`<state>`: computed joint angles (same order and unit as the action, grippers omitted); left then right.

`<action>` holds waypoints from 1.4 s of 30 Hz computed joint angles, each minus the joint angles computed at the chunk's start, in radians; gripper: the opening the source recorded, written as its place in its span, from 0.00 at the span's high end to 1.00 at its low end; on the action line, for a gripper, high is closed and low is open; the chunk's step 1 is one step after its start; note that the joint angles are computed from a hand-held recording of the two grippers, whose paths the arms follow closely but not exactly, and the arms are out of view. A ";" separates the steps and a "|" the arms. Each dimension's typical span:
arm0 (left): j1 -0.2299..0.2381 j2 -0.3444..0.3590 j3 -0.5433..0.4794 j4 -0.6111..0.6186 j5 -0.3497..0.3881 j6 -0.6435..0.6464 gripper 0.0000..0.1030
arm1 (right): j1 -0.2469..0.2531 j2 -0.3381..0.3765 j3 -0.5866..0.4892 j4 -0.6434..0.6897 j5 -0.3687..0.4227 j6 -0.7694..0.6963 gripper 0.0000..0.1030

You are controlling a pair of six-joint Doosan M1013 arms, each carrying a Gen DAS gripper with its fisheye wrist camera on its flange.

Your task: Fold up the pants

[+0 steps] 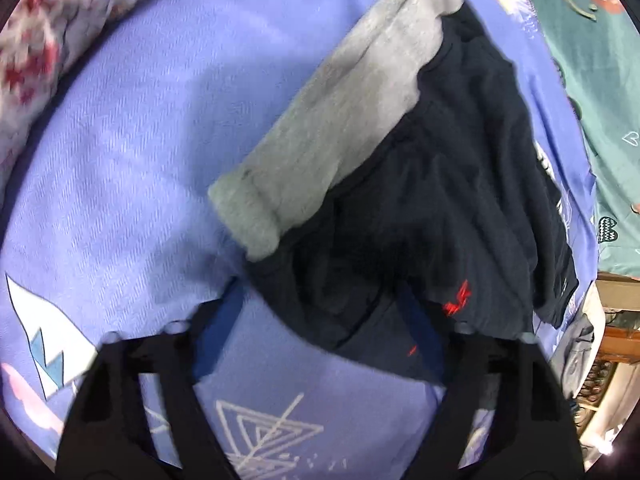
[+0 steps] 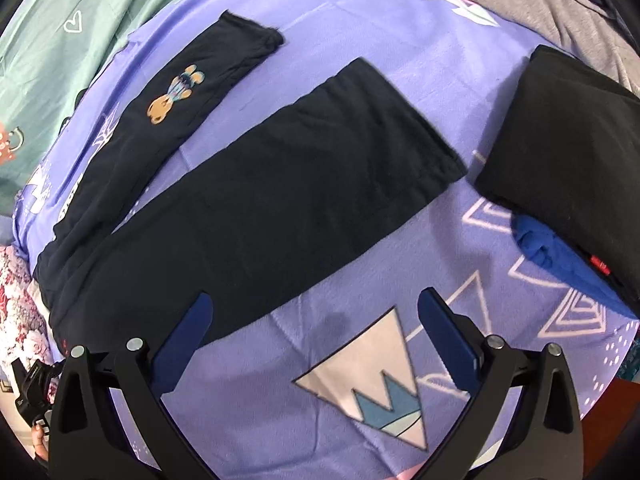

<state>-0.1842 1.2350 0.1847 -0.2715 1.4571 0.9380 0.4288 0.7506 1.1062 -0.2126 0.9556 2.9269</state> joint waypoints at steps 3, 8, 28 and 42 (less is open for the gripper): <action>-0.011 0.038 -0.084 0.060 0.067 0.056 0.86 | -0.004 0.000 0.002 -0.049 0.044 0.031 0.01; 0.005 -0.062 0.123 0.021 -0.063 0.035 0.93 | -0.021 -0.011 0.035 -0.095 0.040 0.071 0.01; -0.009 -0.182 0.257 0.087 -0.219 0.069 0.96 | -0.091 -0.042 0.068 -0.183 -0.093 -0.045 0.84; -0.022 -0.361 0.591 0.172 -0.285 0.145 0.95 | -0.047 -0.090 0.154 -0.117 0.012 -0.206 0.82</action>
<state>-0.2063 0.8736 0.7752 -0.0990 1.1722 1.0829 0.3813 0.6603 1.2598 -0.3296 0.9672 2.7208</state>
